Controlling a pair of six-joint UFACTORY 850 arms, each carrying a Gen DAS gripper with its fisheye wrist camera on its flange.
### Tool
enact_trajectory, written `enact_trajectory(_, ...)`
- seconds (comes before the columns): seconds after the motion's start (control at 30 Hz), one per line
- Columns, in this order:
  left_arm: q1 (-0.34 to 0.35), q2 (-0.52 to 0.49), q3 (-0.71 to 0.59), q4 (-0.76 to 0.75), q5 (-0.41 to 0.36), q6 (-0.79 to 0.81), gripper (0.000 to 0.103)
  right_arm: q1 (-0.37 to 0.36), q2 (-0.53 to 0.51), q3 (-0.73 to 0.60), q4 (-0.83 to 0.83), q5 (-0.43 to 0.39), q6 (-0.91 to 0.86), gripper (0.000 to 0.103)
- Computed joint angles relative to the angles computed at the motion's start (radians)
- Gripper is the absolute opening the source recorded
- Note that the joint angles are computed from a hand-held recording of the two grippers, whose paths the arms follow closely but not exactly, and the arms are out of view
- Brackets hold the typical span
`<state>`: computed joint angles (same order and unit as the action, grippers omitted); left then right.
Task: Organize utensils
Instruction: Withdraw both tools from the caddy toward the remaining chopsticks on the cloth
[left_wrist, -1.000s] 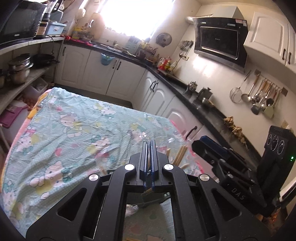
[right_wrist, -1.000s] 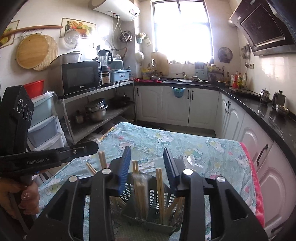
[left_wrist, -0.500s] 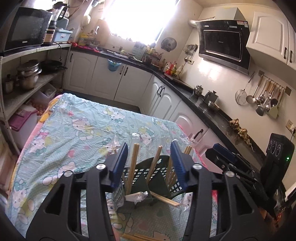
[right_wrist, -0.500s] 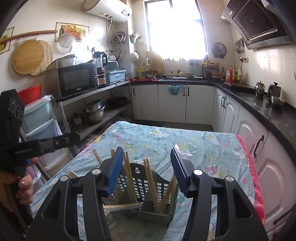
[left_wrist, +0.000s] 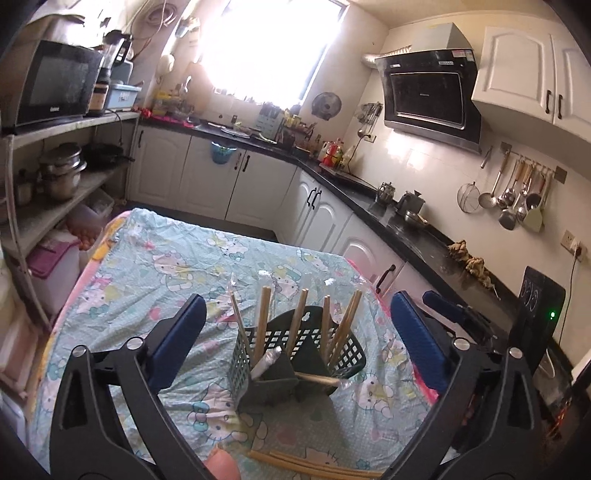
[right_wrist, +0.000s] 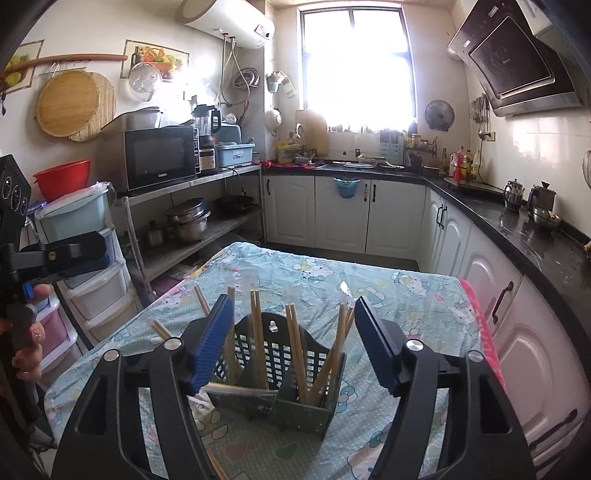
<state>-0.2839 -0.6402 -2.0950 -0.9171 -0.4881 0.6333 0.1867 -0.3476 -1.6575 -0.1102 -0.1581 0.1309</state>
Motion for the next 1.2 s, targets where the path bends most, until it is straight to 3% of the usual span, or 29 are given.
enact_trajectory(0.3, -0.002, 0.103, 0.174, -0.051, 0.066, 0.072, 0.092, 0.012, 0.055, 0.077, -0.036, 0.018, 0.022, 0.068)
enact_trajectory(1.2, 0.008, 0.228, 0.454, -0.021, 0.125, 0.022, 0.092, 0.07, 0.112, 0.211, 0.263, -0.034, -0.379, 0.068)
